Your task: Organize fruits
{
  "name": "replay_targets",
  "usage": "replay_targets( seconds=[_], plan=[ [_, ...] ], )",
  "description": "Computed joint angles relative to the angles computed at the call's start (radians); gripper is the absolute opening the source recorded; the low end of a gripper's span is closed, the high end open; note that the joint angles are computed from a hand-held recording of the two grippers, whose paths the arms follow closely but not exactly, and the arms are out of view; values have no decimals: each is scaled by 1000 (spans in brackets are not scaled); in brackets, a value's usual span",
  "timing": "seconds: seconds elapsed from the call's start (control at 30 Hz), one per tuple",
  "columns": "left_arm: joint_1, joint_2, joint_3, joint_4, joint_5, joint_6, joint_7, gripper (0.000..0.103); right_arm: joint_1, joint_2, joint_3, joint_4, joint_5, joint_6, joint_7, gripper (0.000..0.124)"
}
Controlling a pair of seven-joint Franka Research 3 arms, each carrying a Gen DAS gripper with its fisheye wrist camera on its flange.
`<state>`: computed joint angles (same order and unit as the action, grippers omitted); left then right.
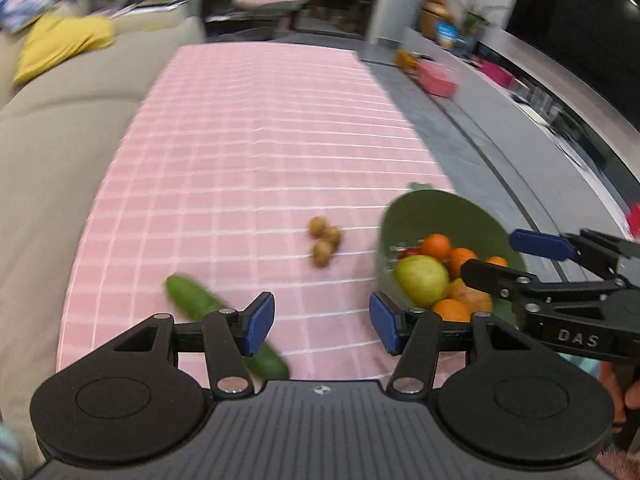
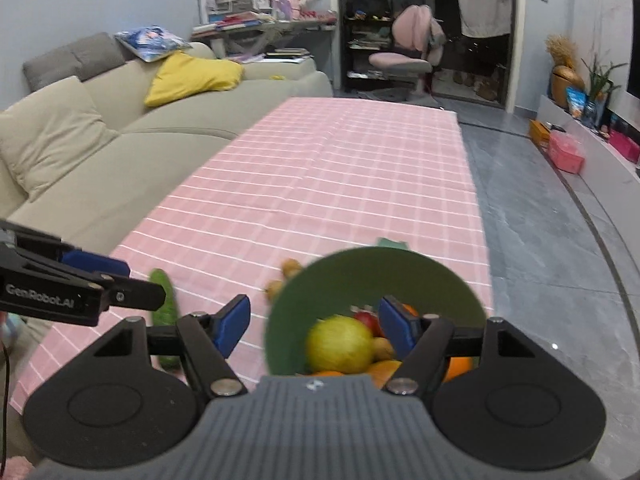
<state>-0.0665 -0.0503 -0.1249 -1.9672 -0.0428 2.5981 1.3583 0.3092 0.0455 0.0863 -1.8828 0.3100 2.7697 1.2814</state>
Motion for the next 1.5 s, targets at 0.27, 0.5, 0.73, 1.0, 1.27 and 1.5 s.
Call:
replay_targets(
  seconds=[0.27,0.5,0.73,1.0,1.27,1.5],
  plan=[
    [24,-45,9,-76,66,8,-180,61,33,26,19,13,-38,19,-12,58],
    [42,-17,17,-80,96,4,-325,61,57,79,21,39,-144,60,-59,47],
    [65,41,32,-40,3,-38,-387,61,64,180,24,163,-149,-14,-157,47],
    [81,143,21,73,38,-147,-445,61,84,327,5,370,-201,-164,-254,45],
    [87,207,12,138,37,-192,-473,61,119,456,-19,551,-298,-298,-363,33],
    [90,236,8,167,48,-216,-489,50,144,545,-36,662,-364,-370,-485,28]
  ],
)
